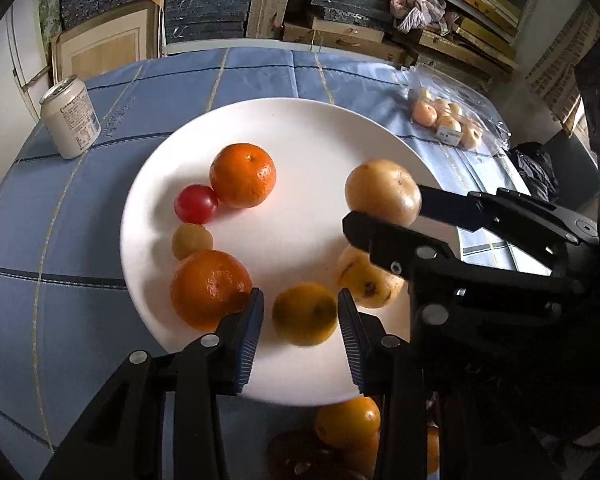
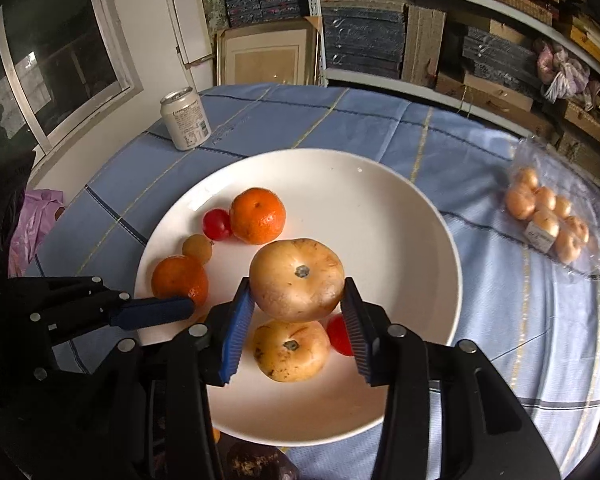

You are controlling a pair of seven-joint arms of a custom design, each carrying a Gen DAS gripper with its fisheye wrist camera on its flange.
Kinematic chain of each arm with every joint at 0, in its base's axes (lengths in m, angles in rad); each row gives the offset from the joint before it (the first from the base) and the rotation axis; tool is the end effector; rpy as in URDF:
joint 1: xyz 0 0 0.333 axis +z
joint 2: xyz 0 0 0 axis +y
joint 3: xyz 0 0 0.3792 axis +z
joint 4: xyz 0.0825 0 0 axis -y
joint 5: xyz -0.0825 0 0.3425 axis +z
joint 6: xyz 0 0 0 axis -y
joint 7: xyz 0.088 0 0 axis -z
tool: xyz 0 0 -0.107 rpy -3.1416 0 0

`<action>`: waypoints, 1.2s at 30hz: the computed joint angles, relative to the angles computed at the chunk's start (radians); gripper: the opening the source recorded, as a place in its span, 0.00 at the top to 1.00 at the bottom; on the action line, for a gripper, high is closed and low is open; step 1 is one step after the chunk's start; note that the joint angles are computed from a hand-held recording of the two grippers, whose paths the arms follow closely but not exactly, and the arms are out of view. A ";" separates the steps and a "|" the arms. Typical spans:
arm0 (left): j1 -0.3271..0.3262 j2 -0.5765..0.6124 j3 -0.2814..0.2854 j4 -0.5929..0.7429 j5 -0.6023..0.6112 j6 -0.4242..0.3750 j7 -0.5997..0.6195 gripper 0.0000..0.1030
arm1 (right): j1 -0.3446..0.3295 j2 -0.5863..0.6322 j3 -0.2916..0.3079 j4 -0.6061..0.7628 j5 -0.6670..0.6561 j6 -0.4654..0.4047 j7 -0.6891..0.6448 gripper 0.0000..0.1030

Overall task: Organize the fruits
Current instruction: 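Lift both fruits onto the white plate and open both tools, then grasp the pale round fruit with the left tool while the right tool grasps the purple-marked pale fruit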

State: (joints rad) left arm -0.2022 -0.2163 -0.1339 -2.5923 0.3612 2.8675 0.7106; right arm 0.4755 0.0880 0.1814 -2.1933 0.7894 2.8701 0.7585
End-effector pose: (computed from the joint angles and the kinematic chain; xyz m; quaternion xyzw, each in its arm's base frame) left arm 0.3908 -0.1603 0.4746 -0.7468 0.6132 -0.2127 0.1452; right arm 0.4620 0.3024 0.4901 -0.8637 0.3712 -0.0634 0.3350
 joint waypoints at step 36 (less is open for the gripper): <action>-0.194 -0.408 -0.075 -0.198 -0.016 -0.306 -0.294 0.25 | -0.136 -0.564 -0.067 -0.536 0.016 -0.156 0.160 0.19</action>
